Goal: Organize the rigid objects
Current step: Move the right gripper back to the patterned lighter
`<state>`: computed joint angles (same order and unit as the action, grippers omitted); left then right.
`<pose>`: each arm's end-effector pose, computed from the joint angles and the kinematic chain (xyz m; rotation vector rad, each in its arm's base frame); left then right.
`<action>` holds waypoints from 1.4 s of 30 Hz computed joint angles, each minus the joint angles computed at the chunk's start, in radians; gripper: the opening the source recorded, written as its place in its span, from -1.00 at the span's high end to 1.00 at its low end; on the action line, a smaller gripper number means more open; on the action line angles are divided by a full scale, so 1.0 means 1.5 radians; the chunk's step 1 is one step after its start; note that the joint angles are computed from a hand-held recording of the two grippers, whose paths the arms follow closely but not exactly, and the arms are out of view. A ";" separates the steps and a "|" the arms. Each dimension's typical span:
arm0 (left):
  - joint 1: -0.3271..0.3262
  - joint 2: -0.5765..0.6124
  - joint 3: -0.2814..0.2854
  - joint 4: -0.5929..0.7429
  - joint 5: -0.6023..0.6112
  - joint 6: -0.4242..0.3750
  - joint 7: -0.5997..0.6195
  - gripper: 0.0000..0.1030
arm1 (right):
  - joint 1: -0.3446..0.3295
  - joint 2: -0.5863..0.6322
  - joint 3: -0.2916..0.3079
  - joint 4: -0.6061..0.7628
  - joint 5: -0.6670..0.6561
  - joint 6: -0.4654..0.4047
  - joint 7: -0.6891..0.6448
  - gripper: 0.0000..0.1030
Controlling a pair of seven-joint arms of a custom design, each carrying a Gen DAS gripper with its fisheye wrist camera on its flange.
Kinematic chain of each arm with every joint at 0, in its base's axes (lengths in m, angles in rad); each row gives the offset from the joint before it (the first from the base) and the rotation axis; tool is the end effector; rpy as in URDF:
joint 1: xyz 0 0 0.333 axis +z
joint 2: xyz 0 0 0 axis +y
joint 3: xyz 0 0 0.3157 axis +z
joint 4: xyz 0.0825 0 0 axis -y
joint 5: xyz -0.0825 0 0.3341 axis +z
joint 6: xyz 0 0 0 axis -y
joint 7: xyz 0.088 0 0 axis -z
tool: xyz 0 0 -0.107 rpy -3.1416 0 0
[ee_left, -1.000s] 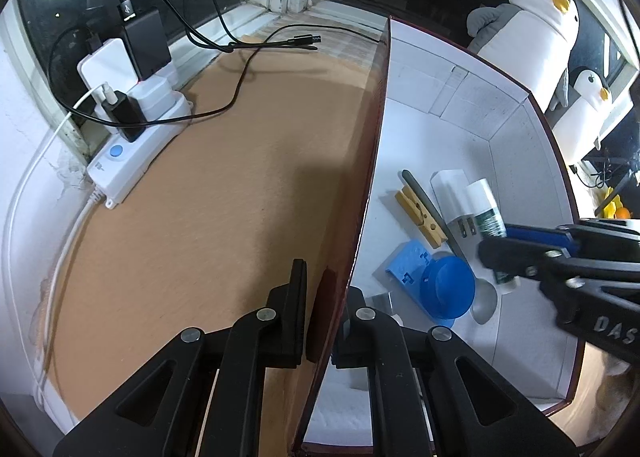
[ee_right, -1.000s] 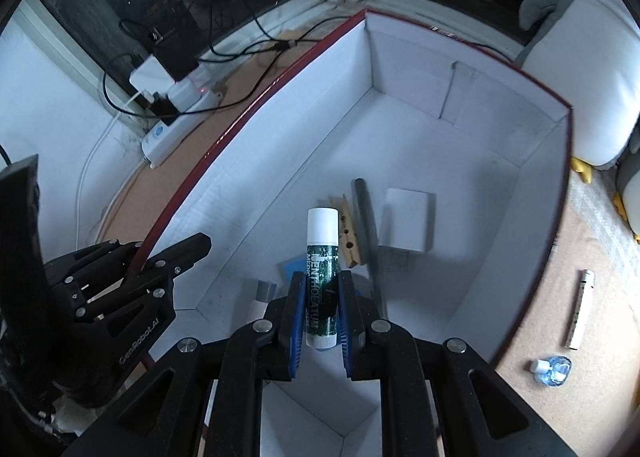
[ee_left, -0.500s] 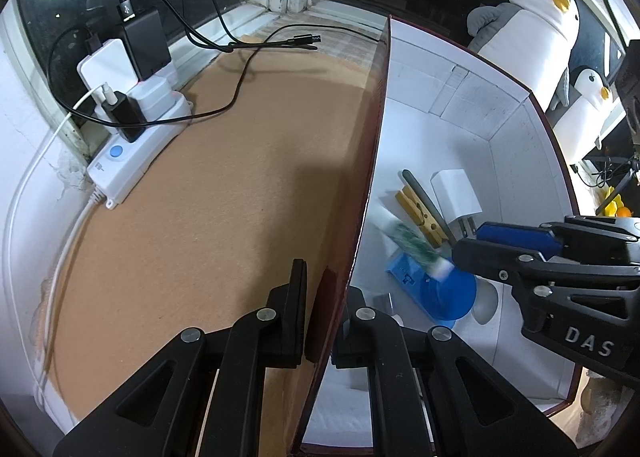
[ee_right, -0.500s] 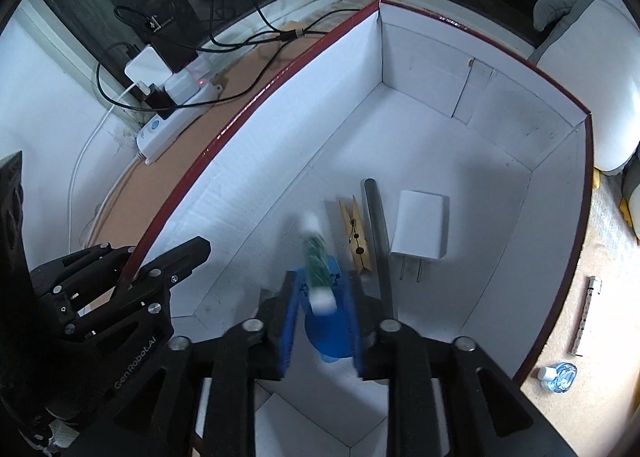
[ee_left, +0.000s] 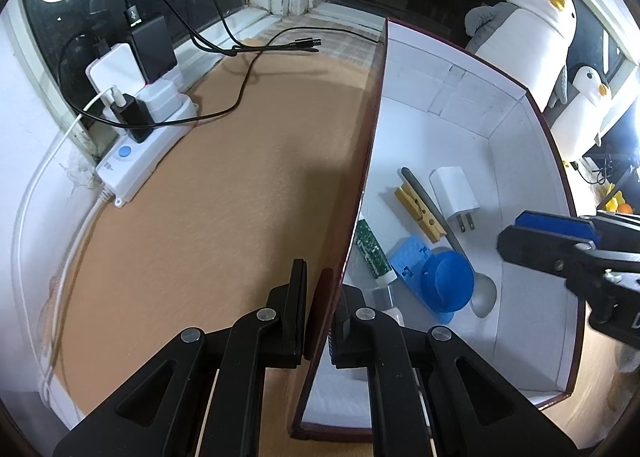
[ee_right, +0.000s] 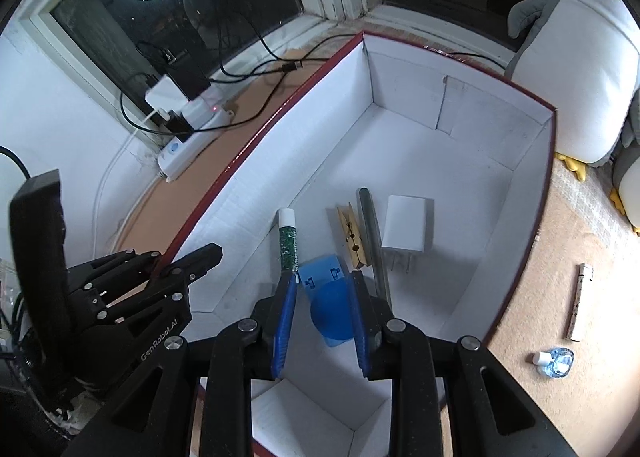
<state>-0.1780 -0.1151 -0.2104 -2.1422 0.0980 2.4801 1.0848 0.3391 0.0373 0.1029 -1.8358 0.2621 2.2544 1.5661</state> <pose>0.4689 -0.1965 0.5239 -2.0383 1.9784 -0.5610 0.5030 0.2449 0.5592 -2.1844 1.5790 -0.0060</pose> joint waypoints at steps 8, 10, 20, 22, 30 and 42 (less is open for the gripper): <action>0.000 -0.018 -0.001 -0.011 0.001 -0.015 -0.009 0.86 | -0.014 -0.059 -0.013 -0.060 0.022 0.025 -0.010 0.52; -0.001 -0.023 -0.001 -0.014 -0.005 -0.020 -0.009 0.86 | -0.019 -0.077 -0.018 -0.079 0.024 0.032 -0.011 0.49; -0.003 -0.044 -0.006 -0.025 -0.005 -0.040 -0.021 0.77 | -0.057 -0.167 -0.053 -0.180 0.031 0.055 -0.010 0.32; -0.004 -0.047 -0.007 -0.025 -0.002 -0.043 -0.023 0.72 | -0.066 -0.180 -0.059 -0.198 0.025 0.058 -0.008 0.26; -0.006 -0.048 -0.013 -0.020 0.011 -0.055 -0.040 0.68 | -0.117 -0.233 -0.090 -0.273 0.003 0.070 0.011 0.20; -0.009 -0.044 -0.013 -0.015 0.017 -0.065 -0.043 0.61 | -0.176 -0.230 -0.116 -0.320 -0.034 0.075 0.027 0.17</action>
<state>-0.1911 -0.1807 -0.2295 -2.1644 0.1228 2.3825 1.0197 0.0754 -0.3080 -0.0708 -2.3154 0.2110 2.3675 1.6064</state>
